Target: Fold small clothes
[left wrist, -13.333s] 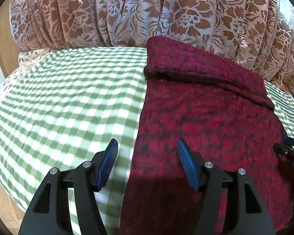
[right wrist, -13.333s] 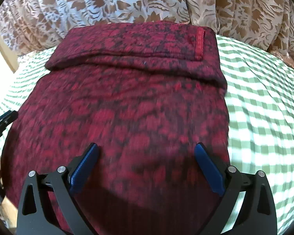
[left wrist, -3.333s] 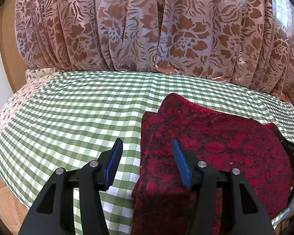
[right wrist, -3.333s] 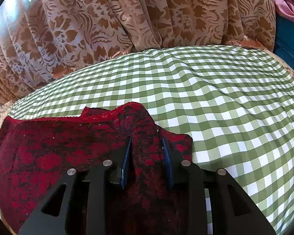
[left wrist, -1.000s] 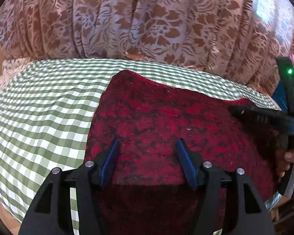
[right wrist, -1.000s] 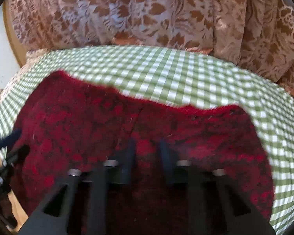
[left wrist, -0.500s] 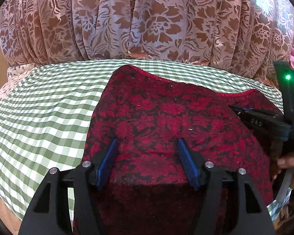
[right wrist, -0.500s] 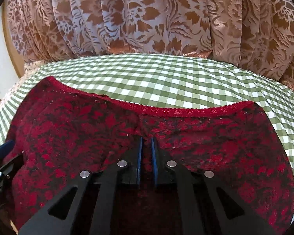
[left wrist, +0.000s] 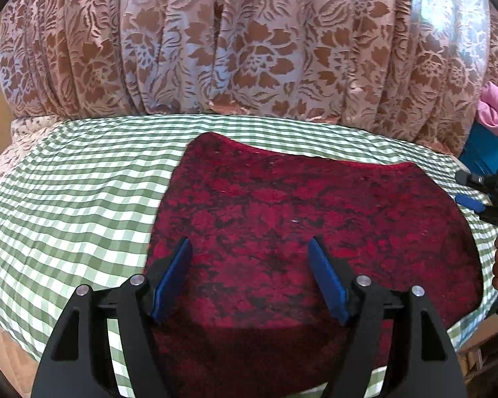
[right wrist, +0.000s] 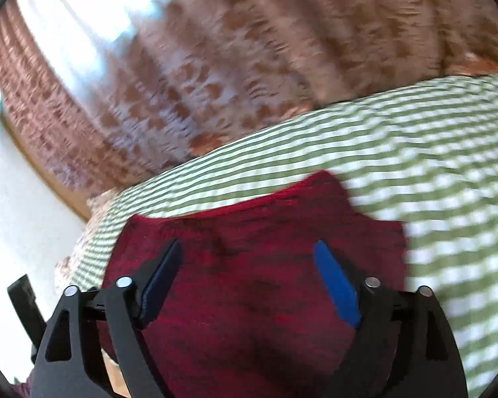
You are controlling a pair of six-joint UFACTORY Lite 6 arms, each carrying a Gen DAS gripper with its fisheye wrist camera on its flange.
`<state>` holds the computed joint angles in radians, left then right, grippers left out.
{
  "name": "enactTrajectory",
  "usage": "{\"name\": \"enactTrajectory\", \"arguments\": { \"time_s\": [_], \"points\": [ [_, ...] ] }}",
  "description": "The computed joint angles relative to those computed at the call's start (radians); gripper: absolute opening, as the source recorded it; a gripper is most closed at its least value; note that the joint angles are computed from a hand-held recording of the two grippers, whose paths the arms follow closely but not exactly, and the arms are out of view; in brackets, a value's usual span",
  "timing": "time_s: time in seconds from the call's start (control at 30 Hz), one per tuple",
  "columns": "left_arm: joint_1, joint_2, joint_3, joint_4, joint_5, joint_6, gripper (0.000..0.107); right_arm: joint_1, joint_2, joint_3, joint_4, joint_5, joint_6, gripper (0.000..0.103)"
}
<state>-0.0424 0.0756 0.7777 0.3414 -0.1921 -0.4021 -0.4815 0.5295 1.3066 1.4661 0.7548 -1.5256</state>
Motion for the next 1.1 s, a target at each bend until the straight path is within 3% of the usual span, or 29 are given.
{"name": "enactTrajectory", "arguments": {
  "time_s": [0.13,0.3,0.6,0.9,1.1],
  "points": [
    [-0.012,0.009,-0.006,0.15,-0.008,-0.157,0.072,-0.144,0.135,0.079,-0.116,0.11,0.131,0.084],
    [-0.073,0.005,-0.013,-0.086,0.004,0.079,0.072,-0.225,0.288,0.111,-0.181,0.354,0.138,0.085],
    [-0.143,0.02,0.014,-0.273,0.022,0.261,0.072,-0.244,0.273,0.034,-0.231,0.345,0.066,0.087],
    [-0.167,0.051,0.043,-0.219,0.026,0.216,0.072,-0.217,0.215,-0.064,-0.195,0.285,-0.002,0.089],
    [-0.166,0.07,0.058,-0.136,0.026,0.138,0.072,-0.213,0.207,-0.072,-0.2,0.278,0.024,0.07]
  ]
}}
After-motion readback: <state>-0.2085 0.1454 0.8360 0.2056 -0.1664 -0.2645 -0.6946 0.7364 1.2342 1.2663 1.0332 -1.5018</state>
